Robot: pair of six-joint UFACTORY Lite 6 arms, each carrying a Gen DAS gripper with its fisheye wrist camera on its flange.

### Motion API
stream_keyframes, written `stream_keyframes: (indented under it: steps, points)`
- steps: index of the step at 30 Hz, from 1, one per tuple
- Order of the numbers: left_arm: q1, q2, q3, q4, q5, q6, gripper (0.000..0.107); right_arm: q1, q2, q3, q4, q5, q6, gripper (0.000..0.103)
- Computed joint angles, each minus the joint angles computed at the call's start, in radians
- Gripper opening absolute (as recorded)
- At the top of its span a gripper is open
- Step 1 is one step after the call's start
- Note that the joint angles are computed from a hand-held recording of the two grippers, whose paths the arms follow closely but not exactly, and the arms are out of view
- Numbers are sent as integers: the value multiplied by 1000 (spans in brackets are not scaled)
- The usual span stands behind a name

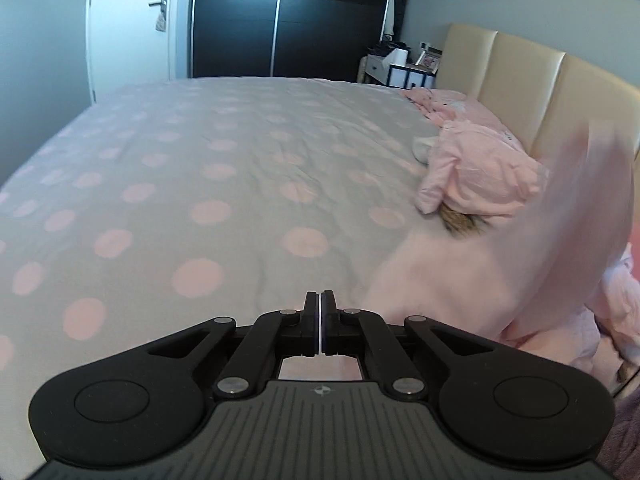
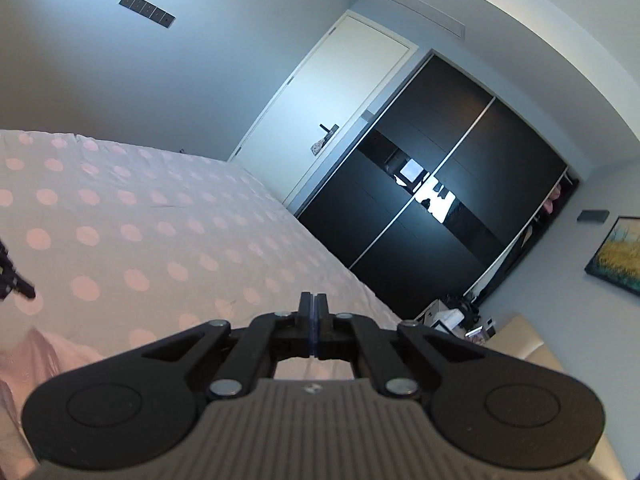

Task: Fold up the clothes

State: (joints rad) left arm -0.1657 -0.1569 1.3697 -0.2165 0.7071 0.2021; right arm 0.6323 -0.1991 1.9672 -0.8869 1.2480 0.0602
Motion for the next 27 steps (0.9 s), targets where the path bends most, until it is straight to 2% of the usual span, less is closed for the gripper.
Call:
stream_keyframes:
  steps: [4,7,11,13,16,17,22,27]
  points:
    - [28,-21,-27,6,49,65,0,45,-183,-328,44,31,109,0]
    - [45,-42,-76,-19,67,121,0,-35,-329,-610,156,-58,123,0]
    - [41,-25,-124,-90,49,218,3,-103,-476,-893,275,-165,100,4]
    - [17,3,-134,-78,20,229,12,-52,-550,-1026,277,-168,145,7]
    - [-8,62,-138,-57,-22,226,16,81,-633,-1216,262,-163,262,17]
    - [-14,84,-133,-56,-32,226,16,144,-650,-1283,246,-163,325,22]
    - [-40,160,-129,-84,-87,277,16,365,-632,-1520,168,-207,561,28]
    - [-63,227,-107,-79,-132,314,20,463,-525,-1638,59,-238,585,42]
